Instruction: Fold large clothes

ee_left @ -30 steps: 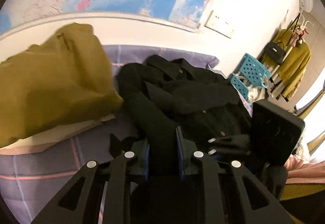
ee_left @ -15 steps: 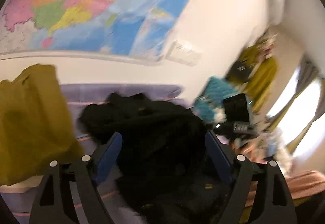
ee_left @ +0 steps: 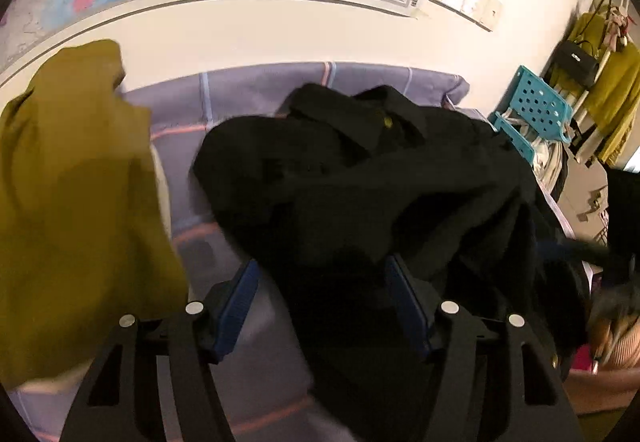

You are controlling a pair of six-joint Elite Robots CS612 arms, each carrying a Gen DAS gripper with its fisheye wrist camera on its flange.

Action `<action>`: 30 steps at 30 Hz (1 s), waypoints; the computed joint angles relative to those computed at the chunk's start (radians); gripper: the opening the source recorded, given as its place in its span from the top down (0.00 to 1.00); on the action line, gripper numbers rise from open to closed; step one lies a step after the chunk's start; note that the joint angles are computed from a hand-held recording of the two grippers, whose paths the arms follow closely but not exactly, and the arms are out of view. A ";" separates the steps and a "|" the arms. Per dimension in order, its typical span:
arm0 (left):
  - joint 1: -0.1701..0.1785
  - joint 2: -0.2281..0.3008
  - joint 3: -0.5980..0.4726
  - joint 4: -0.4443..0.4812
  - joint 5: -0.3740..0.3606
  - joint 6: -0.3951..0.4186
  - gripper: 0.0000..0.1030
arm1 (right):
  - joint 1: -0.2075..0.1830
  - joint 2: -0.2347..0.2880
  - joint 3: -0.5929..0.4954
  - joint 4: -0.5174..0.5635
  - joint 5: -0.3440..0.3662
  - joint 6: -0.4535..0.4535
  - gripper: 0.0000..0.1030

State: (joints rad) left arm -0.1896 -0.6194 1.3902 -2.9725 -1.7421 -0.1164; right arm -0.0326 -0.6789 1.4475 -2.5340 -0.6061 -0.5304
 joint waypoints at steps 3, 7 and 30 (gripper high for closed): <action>0.000 0.020 -0.043 0.023 0.000 -0.021 0.38 | 0.018 0.018 -0.033 0.080 -0.057 -0.008 0.66; -0.005 0.034 -0.084 0.034 0.028 -0.017 0.39 | -0.021 0.014 -0.057 0.169 0.058 -0.081 0.97; -0.026 0.016 -0.025 -0.052 0.056 0.068 0.36 | -0.084 -0.035 0.038 -0.005 -0.211 -0.148 0.61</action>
State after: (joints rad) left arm -0.2158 -0.6033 1.3648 -3.0246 -1.6864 -0.0482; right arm -0.1163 -0.7143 1.4851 -2.5390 -0.8173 -0.6780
